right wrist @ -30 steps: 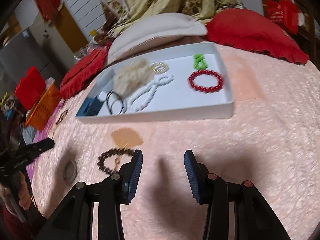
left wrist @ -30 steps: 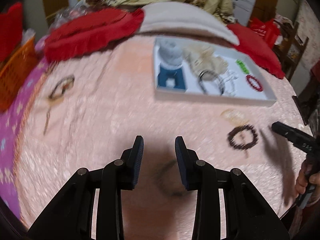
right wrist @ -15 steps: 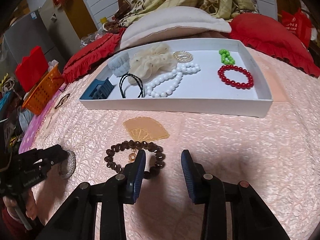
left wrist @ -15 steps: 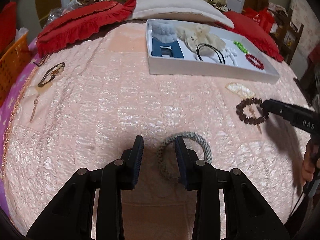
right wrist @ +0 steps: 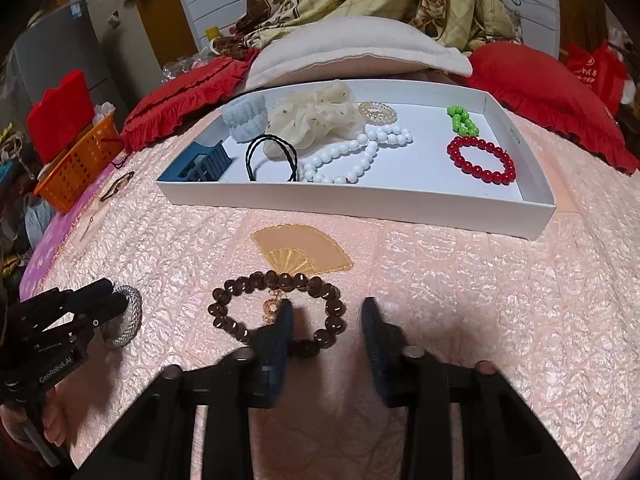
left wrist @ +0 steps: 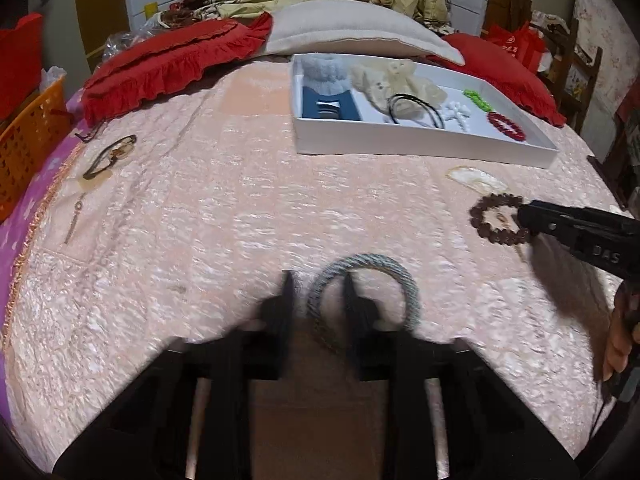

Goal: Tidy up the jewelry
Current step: 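Grasp the silver mesh bangle with the left tool while the right tool grasps the brown wooden bead bracelet, then carry the bangle and brown bracelet over the white box and open both tools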

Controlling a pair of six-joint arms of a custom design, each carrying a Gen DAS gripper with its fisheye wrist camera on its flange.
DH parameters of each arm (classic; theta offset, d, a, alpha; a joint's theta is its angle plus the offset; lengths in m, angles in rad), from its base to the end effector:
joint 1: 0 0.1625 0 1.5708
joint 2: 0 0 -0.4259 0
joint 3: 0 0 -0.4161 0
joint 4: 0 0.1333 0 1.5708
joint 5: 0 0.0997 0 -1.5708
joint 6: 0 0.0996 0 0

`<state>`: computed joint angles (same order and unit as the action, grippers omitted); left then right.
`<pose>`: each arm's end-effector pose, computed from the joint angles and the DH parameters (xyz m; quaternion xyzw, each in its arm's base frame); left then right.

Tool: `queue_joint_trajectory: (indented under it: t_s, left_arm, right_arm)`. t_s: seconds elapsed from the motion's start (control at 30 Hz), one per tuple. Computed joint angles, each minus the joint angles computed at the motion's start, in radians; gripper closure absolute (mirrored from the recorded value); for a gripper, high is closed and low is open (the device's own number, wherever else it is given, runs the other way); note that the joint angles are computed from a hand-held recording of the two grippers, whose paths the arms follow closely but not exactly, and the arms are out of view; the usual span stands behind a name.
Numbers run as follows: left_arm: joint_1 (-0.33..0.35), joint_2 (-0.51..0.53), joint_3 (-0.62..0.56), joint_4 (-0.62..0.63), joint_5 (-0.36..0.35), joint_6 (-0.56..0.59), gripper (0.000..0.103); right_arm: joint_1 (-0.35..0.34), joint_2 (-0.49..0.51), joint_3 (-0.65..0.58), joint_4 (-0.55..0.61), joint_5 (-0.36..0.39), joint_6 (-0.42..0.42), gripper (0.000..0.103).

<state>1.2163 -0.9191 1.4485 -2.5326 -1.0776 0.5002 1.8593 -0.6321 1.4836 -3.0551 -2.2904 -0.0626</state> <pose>-0.0893 -0.7611 0.2531 0.3449 0.8837 -0.1901 0.2529 0.2761 -0.6925 0.0997 0.0475 -0.8950 0.3271 0.2997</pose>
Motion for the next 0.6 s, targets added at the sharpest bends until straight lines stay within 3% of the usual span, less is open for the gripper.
queue_joint_trajectory:
  t_s: [0.07, 0.27, 0.6]
  left_arm:
    - [-0.006, -0.005, 0.013, -0.006, 0.008, 0.001, 0.096]
    - [-0.011, -0.019, 0.016, 0.031, 0.004, -0.035, 0.096]
    - [-0.048, -0.102, 0.078, 0.024, -0.065, -0.04, 0.096]
  right_arm:
    - [0.0, -0.005, 0.008, 0.005, 0.016, 0.01, 0.095]
    - [0.004, -0.026, 0.035, -0.018, 0.046, 0.04, 0.095]
    - [0.029, -0.077, 0.079, -0.108, 0.048, 0.025, 0.095]
